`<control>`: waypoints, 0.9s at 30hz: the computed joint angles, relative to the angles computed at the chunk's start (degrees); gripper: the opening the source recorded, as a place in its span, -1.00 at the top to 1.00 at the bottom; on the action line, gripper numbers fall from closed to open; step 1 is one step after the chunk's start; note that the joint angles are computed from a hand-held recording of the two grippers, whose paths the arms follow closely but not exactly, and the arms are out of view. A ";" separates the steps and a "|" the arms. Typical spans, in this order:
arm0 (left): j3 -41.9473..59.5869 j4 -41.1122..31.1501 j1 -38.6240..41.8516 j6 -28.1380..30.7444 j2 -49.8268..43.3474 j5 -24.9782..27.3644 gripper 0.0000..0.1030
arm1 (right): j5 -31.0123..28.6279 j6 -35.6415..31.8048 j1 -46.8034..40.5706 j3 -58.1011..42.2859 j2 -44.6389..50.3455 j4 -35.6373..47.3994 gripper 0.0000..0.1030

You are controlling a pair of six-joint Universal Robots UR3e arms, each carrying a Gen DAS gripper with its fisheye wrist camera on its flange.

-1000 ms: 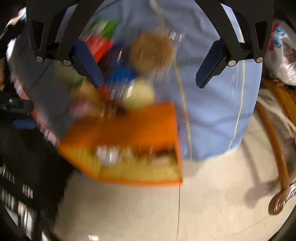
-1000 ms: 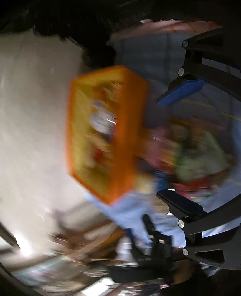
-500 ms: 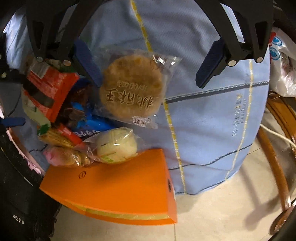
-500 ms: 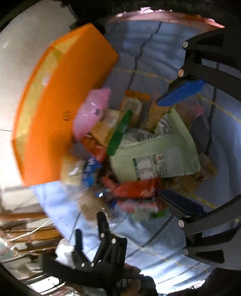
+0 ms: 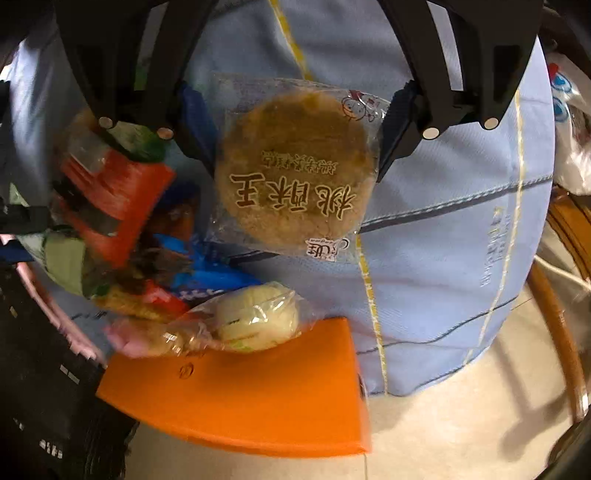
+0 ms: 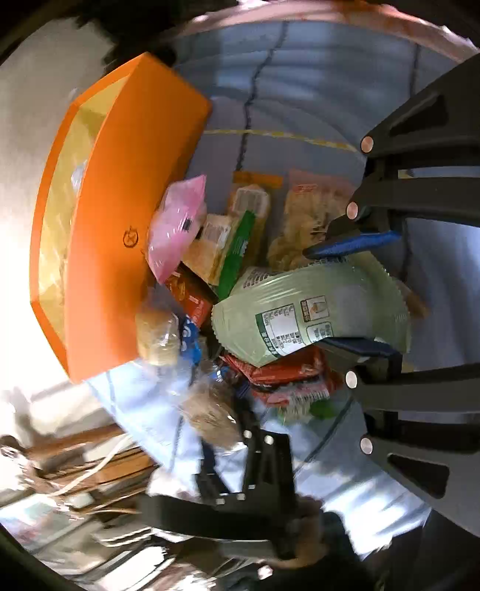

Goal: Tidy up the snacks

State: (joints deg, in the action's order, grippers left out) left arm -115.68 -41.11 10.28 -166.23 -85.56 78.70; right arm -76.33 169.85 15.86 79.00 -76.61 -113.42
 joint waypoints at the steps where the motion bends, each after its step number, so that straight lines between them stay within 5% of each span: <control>1: -0.94 -1.49 1.22 0.06 2.47 -1.55 -0.45 | 1.04 0.58 -0.97 1.07 -1.45 0.08 0.24; 14: 1.87 -15.36 3.35 -1.27 17.80 -6.89 -0.45 | 5.92 0.52 -5.59 1.36 -10.01 3.08 0.24; 27: 29.38 -19.11 -2.55 -7.47 5.93 -7.35 -0.45 | 9.09 4.20 -12.57 -13.61 -10.06 7.48 0.24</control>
